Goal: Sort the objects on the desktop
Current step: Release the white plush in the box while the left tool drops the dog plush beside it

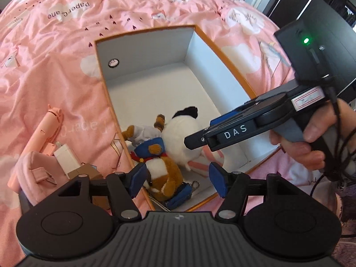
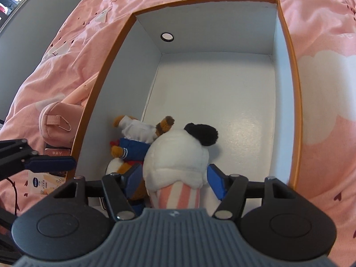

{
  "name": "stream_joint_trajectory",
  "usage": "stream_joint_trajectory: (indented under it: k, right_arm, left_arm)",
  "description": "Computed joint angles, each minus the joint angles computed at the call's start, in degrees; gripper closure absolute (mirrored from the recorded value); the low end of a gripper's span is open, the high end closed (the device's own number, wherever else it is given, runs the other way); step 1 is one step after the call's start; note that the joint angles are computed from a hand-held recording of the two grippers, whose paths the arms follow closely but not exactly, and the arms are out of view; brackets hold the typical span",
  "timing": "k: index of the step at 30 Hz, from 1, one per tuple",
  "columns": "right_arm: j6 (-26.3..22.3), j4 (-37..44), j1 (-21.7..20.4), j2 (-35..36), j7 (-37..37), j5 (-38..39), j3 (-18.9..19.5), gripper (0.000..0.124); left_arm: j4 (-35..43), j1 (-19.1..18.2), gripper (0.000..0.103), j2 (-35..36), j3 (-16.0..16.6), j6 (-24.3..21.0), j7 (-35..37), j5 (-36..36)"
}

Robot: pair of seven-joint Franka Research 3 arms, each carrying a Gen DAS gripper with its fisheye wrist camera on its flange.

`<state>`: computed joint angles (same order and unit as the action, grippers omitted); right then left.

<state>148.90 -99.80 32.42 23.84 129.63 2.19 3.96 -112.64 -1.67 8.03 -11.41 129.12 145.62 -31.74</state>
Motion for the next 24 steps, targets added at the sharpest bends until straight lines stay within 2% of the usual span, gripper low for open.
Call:
stream_joint_trajectory:
  k: [6,8,13,17,24]
  right_arm:
    - [-3.2,3.2,0.3,2.8,-0.1,-0.1,0.0,0.058]
    - [-2.3,2.7,-0.6,2.9,-0.8,2.3,1.0,0.064]
    - [-1.9,0.9,-0.4,1.8,2.4,5.2,1.1,0.065]
    - [-0.7,-1.1,0.7,0.2,7.1,4.7,0.3,0.068]
    - [-1.4,0.4,1.4,1.7,7.4,2.3,0.2,0.067]
  left_arm:
    - [-1.2,0.8,0.032,-1.5,0.9,3.4,0.5,-3.1]
    - [-0.1,0.8,0.041,-0.5,1.2,2.9,-1.9,-2.0]
    - [1.2,1.8,0.061,1.6,1.0,1.2,-4.8,-0.5]
    - [0.6,2.8,0.061,1.5,0.7,1.1,-3.9,-2.0]
    - [-3.0,3.1,0.061,-1.2,1.4,6.4,-4.0,-2.0]
